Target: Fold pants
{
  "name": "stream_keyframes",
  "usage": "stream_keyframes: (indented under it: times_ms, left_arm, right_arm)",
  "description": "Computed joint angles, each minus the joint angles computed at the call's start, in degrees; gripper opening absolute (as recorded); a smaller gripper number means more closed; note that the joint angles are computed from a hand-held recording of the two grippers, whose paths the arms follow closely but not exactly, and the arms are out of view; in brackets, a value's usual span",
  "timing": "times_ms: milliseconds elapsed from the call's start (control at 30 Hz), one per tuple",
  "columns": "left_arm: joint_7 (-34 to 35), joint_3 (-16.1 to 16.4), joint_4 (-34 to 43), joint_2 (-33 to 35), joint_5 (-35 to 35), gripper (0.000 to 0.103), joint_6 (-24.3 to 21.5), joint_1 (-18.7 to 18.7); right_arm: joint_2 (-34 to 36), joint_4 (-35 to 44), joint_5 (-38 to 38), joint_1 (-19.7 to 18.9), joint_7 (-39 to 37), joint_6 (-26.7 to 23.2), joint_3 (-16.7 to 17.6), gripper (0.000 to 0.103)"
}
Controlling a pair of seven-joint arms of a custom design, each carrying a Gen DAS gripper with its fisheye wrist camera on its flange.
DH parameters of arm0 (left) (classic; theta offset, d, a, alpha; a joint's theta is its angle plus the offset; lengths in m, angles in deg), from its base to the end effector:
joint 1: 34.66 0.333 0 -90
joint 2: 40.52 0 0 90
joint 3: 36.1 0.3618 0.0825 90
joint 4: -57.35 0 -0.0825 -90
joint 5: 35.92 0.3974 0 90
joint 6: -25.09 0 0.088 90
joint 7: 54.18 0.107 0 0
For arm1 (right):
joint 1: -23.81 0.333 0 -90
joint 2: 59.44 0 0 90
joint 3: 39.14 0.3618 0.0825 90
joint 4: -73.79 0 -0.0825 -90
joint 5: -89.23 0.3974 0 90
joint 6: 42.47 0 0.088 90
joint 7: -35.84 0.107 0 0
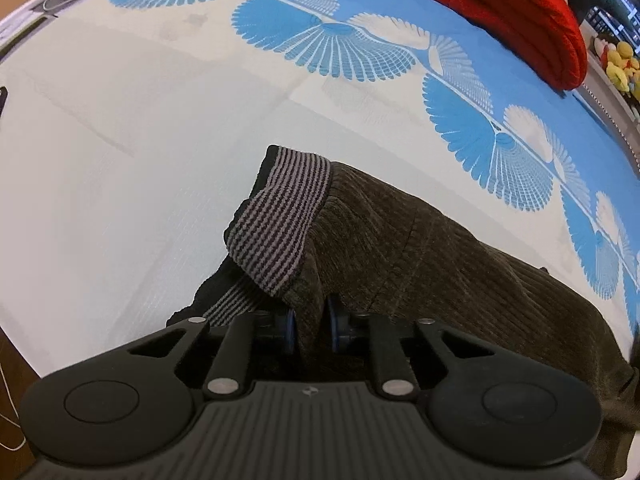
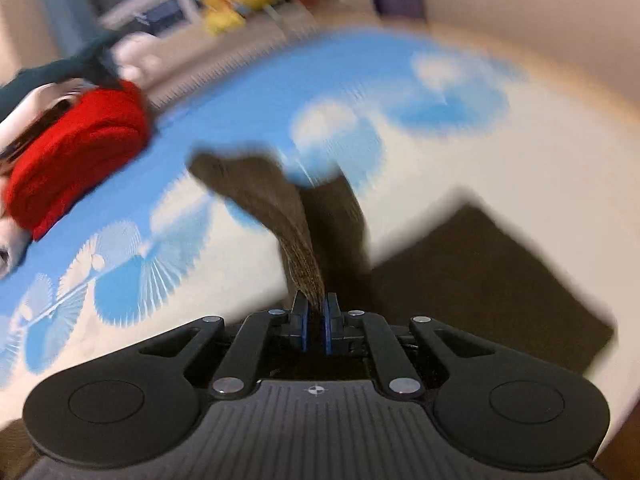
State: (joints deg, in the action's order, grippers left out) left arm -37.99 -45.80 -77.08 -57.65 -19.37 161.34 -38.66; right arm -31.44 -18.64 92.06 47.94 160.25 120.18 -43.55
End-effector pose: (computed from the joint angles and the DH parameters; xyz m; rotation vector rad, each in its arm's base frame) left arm 0.4678 -0.1169 0.5198 -2.6481 0.9658 -0.4474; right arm 0.7161 0.2663 0.4644 -1.4626 1.9322 -0.2884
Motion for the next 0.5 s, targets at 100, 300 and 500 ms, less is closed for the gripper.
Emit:
stream_keyframes:
  times_ms: [100,300,500]
  left_arm:
    - [0.7,0.2,-0.2,-0.2,-0.8,0.017,-0.1,-0.4]
    - [2.4,1.4,-2.3,-1.5,-3.6,0.02,2.3,-0.5]
    - [2.3,1.2,-2.2,-1.2,-4.6,0.022,2.4,0.0]
  right_arm:
    - [-1.6,-2.1,9.4,-8.0,-8.0,-13.0,7.6,0.008]
    - [-5.3,-8.6,13.9,-9.4,-15.8,-12.3,7.3,0.02]
    - [-6.9,-13.3,14.1,-6.7,-2.6,-0.7,1.8,0.031]
